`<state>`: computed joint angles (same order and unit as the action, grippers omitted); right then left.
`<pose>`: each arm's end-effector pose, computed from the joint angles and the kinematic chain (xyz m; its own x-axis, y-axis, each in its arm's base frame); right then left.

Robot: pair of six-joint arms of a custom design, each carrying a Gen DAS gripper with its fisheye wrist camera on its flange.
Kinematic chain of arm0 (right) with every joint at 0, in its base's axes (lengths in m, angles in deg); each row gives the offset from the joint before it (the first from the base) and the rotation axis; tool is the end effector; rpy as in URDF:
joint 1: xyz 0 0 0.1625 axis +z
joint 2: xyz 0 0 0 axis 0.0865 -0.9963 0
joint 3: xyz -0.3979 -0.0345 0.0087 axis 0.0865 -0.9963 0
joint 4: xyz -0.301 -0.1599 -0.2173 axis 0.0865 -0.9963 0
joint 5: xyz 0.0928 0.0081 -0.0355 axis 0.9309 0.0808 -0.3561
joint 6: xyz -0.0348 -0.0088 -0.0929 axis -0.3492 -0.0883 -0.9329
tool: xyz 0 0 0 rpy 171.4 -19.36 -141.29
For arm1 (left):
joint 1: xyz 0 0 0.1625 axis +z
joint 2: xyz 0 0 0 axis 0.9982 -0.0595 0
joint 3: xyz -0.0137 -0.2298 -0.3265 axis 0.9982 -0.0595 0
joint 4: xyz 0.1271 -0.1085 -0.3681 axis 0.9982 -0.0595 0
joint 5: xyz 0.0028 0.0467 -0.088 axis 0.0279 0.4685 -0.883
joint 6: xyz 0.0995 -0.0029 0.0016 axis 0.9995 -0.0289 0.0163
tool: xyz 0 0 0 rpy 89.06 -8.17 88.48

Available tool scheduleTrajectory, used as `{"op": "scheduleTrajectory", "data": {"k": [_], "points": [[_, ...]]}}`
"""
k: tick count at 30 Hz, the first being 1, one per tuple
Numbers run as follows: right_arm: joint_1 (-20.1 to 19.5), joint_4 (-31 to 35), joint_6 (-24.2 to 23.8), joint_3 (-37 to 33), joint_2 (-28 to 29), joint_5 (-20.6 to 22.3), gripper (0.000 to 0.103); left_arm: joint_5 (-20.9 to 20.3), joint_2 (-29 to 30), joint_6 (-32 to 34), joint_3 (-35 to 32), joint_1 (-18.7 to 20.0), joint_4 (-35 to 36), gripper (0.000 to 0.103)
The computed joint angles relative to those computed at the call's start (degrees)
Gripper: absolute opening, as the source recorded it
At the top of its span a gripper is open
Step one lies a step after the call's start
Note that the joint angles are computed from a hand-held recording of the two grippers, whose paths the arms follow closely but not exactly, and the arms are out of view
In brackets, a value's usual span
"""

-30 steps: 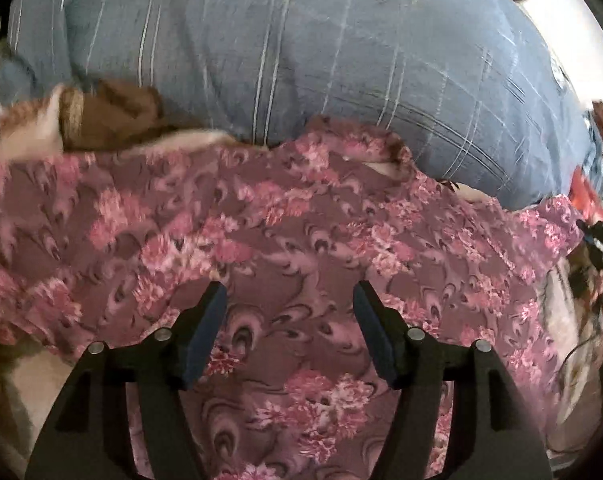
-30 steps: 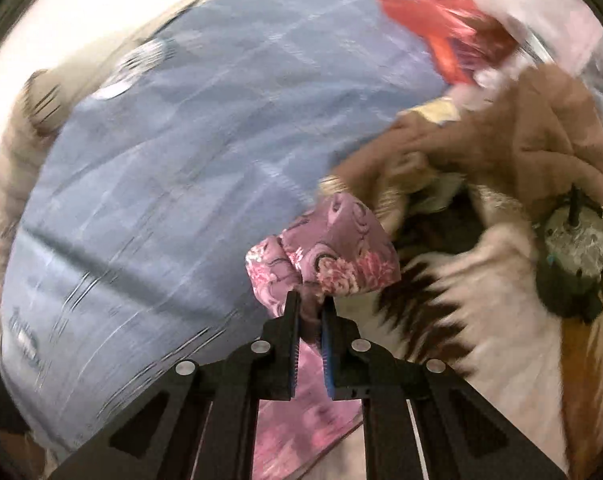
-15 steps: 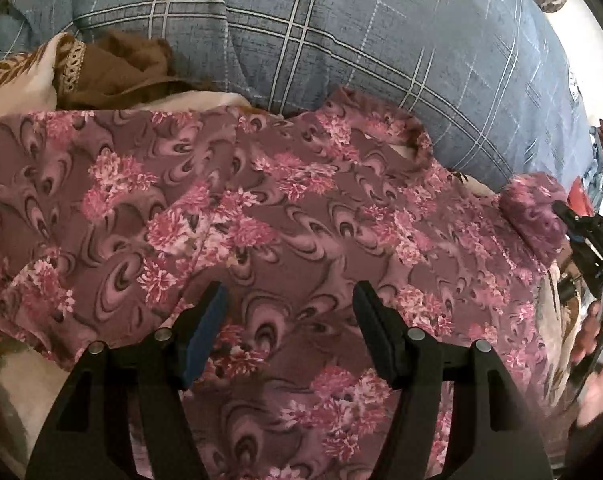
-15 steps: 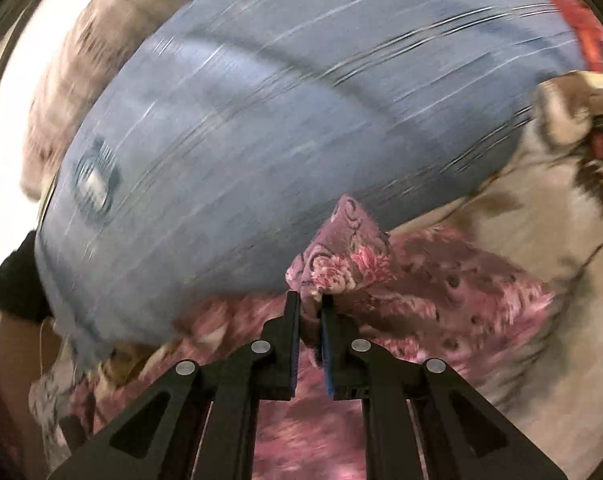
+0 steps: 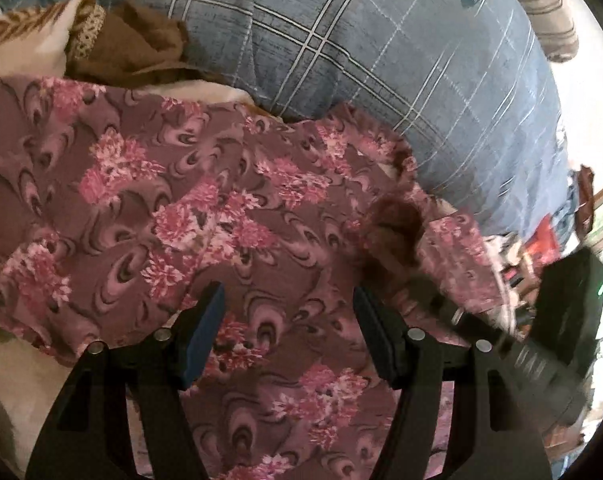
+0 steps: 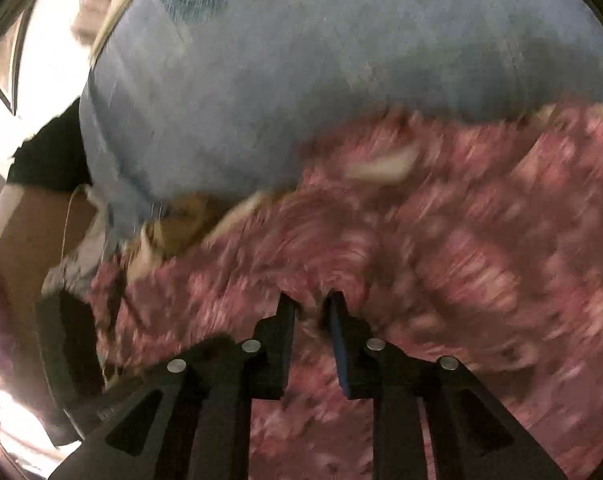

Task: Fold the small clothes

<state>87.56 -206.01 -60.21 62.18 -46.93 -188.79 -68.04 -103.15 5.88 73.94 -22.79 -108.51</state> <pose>0.1407 -0.6422 0.1374 -0.9799 0.0389 0.1957 -0.0697 0.8525 -0.5181 -0.1406 -0.6648 0.1344 -0.9679 0.0991 -0.2308 0.1882 0.8947 -0.4050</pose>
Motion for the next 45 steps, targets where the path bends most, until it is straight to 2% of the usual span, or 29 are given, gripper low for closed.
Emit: {"op": "scheduleTrajectory", "data": {"k": [2,3,6,10,13,14,15,16,17,20,24,25,30,32,34,35,36,37,40,42,43,45], "points": [[-0.95,1.09,0.72,2.77,-2.10,2.70,0.029,-1.97,-0.03,0.17,0.04,0.17,-0.29,0.065],[-1.36,0.40,0.73,4.41,-3.24,3.34,0.029,-3.58,0.11,0.38,-0.06,0.24,-0.25,0.069],[-2.54,-3.16,-0.43,10.42,-8.12,2.63,0.035,-7.75,1.04,0.43,-0.14,0.16,-1.28,0.080],[-4.39,-6.91,-0.70,16.29,-13.96,1.04,0.039,-14.84,4.33,-2.03,-3.79,0.46,0.14,0.080],[-6.17,-7.80,0.63,18.82,-17.34,0.94,0.040,-13.53,7.27,-5.49,-6.82,-0.23,1.51,0.079],[-6.85,-7.99,1.11,19.62,-18.52,1.25,0.040,-12.40,8.09,-6.66,-7.47,-0.56,1.15,0.064],[-7.71,-8.51,1.80,20.74,-20.04,1.86,0.040,-10.81,8.93,-6.99,-8.38,-1.05,1.67,0.028],[-8.39,-9.18,2.32,21.63,-21.09,2.61,0.040,-10.58,9.30,-6.42,-9.23,-1.16,3.27,0.011],[-9.01,-9.93,2.72,22.48,-22.13,3.33,0.040,-10.12,9.33,-6.29,-9.54,-1.21,4.39,0.006],[-10.63,-12.06,3.14,24.24,-24.68,3.78,0.044,-8.40,6.93,-5.47,-6.29,-1.43,0.94,0.006],[-13.82,-14.90,6.99,24.63,-25.99,5.67,0.044,-3.71,2.25,-3.25,-0.57,-1.87,-5.21,0.006],[-14.65,-15.66,8.06,24.59,-26.10,6.35,0.045,-3.57,1.65,-3.18,-0.26,-1.55,-5.26,0.006],[-19.12,-14.88,15.04,22.35,-24.04,15.89,0.046,-4.23,1.29,-4.30,-1.24,-0.10,-1.67,0.006],[-18.77,-14.06,16.75,20.98,-22.41,14.80,0.046,-4.09,1.45,-3.91,-1.31,-0.12,-1.42,0.006],[-17.02,-15.15,17.80,19.33,-20.49,8.67,0.037,-3.52,1.72,-4.17,-1.87,-0.20,-0.27,0.006],[-16.63,-15.98,17.95,18.61,-19.82,7.22,0.031,-3.96,1.81,-4.39,-1.96,-0.12,-0.08,0.006],[-16.33,-15.77,18.05,17.80,-19.60,6.29,0.007,-4.22,1.80,-4.26,-1.85,-0.01,-0.28,0.006],[-16.25,-16.75,17.97,17.75,-19.75,6.09,0.004,-4.00,1.78,-3.89,-1.60,0.00,-0.54,0.006],[-15.90,-22.43,15.02,18.87,-20.03,5.47,0.004,-1.67,2.62,-2.76,-1.78,0.23,1.16,0.012],[-15.70,-18.46,12.80,17.91,-19.65,1.26,0.004,-1.20,3.14,-2.44,-1.57,0.74,1.57,0.014],[-16.28,-15.74,12.91,17.74,-19.72,0.98,0.004,-1.94,2.61,-1.75,-0.75,0.89,0.45,0.014],[-17.43,-17.21,12.41,19.75,-20.60,3.93,0.005,-4.21,0.60,-2.20,0.23,1.26,2.20,0.020]]}}
